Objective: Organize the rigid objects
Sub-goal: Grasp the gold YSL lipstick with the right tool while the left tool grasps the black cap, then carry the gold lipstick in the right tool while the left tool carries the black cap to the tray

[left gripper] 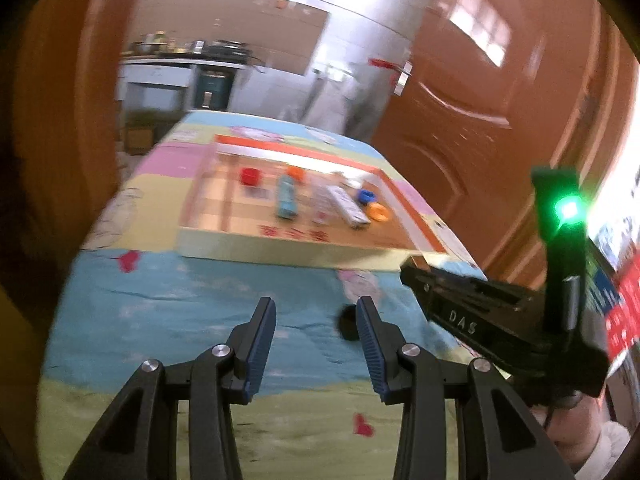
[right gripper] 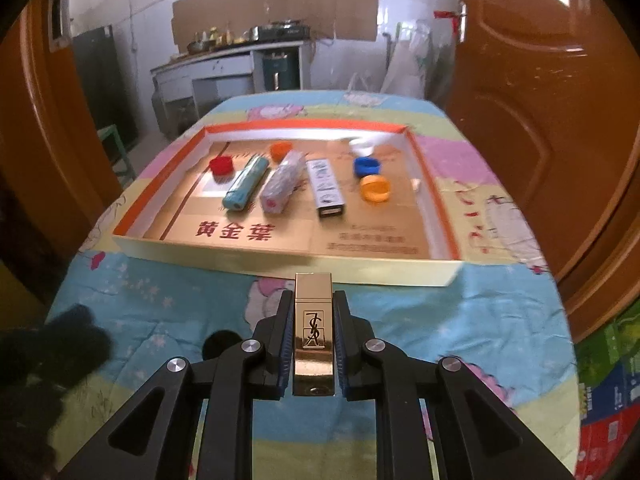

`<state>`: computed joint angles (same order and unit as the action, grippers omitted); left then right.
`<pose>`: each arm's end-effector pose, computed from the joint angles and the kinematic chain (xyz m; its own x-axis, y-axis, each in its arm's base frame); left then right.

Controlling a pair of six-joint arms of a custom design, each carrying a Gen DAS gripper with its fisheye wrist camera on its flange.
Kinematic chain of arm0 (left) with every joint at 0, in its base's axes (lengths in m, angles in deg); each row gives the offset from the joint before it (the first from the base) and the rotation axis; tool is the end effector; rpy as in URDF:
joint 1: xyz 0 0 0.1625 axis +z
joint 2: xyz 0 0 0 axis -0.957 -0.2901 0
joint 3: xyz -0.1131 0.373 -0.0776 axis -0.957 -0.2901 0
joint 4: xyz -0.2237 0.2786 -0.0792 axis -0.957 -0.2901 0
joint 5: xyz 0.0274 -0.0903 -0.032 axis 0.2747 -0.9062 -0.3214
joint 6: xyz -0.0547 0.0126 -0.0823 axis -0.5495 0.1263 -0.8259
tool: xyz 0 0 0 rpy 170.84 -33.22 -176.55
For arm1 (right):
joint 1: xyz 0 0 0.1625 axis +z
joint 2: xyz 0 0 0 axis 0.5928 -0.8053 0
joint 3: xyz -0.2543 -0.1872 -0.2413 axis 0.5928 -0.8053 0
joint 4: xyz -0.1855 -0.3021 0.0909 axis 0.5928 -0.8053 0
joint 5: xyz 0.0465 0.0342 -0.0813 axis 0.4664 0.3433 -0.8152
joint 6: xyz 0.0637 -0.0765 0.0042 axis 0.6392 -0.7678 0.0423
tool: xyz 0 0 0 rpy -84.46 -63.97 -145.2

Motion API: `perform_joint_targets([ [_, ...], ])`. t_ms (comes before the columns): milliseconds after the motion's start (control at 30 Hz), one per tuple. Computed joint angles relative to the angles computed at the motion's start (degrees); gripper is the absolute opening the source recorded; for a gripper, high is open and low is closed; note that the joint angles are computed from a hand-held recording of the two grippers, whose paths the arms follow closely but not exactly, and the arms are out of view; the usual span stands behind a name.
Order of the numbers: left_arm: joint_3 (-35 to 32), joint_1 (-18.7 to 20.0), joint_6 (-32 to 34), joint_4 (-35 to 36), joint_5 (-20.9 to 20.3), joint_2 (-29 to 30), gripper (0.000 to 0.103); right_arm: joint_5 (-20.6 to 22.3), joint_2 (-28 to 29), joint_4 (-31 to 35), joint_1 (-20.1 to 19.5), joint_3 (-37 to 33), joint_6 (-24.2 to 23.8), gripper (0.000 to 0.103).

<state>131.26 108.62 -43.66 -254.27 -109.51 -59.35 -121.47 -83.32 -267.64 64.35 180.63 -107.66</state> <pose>-0.2209 -0.4018 0.0845 -0.8732 0.2308 -0.4292 0.4597 0.6824 -0.5684 0.1580 -0.4307 0.1238 -0.7193 -0.0904 0.6888 -0.5151 0.7347 -0.4415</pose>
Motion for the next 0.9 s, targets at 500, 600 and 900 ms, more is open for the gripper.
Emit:
perform_joint_targets([
  [500,-10.7,1.2,0.5,12.1,1.0,8.7,0.042,6.2,-6.6,-7.0,-4.9,7.5,-0.1,0.018],
  [600,-12.6,1.4,-0.4,15.9,2.9,9.3,0.042,7.7,-7.4,-6.8,-5.8,8.0,0.0,0.018],
  [900,-14.6,0.8,-4.2,23.3,6.3,10.2,0.03,11.0,-8.8,-5.8,-8.0,9.0,0.7,0.018],
])
